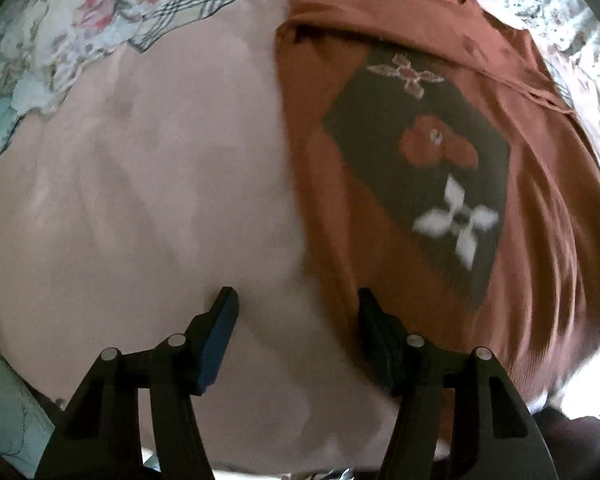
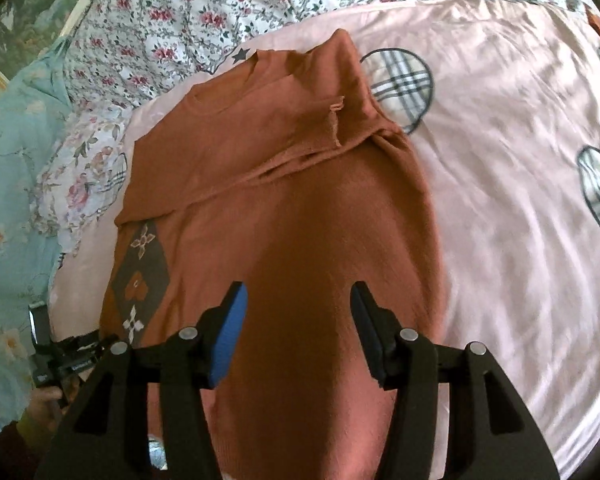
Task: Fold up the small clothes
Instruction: 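Grasp the ribbed hem with the right gripper while the left gripper grasps the hem too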
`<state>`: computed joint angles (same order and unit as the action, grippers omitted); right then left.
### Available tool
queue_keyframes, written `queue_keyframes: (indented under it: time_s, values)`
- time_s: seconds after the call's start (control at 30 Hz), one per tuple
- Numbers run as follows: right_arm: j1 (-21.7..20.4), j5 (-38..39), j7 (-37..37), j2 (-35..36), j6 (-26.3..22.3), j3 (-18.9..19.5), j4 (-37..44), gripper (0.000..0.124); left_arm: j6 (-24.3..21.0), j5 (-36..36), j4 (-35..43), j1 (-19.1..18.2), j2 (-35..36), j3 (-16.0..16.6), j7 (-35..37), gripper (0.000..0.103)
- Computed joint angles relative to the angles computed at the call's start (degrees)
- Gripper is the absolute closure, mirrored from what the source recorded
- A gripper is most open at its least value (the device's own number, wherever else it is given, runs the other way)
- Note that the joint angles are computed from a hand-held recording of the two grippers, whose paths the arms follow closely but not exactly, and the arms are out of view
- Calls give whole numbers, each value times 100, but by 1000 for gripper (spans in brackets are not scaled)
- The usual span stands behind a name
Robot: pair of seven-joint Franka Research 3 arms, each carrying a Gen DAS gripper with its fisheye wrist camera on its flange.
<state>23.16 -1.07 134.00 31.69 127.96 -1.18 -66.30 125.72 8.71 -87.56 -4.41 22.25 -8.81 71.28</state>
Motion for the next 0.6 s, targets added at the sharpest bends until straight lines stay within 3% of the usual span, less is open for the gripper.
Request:
queue_keyframes:
  time_s: [0.13,0.27,0.5,0.6]
  values:
    - [72,-180,326,-690,218,-70,-1009,63,469,-910,-888,391,-613,-148,365,43]
    - [42,-265,684,-1135,364,-13,-1718,63,704,-1847,-1174,537,-756,-258,708,36]
    - [-152,194,848,-1747,1372,235,-2909,63,748,-2362,-1228,463,-725,-391,1335,37]
    - [-233,520,943,-1975,1686,315,-3397,75,665,-2442,-1166,392,-649,-393,1506,37]
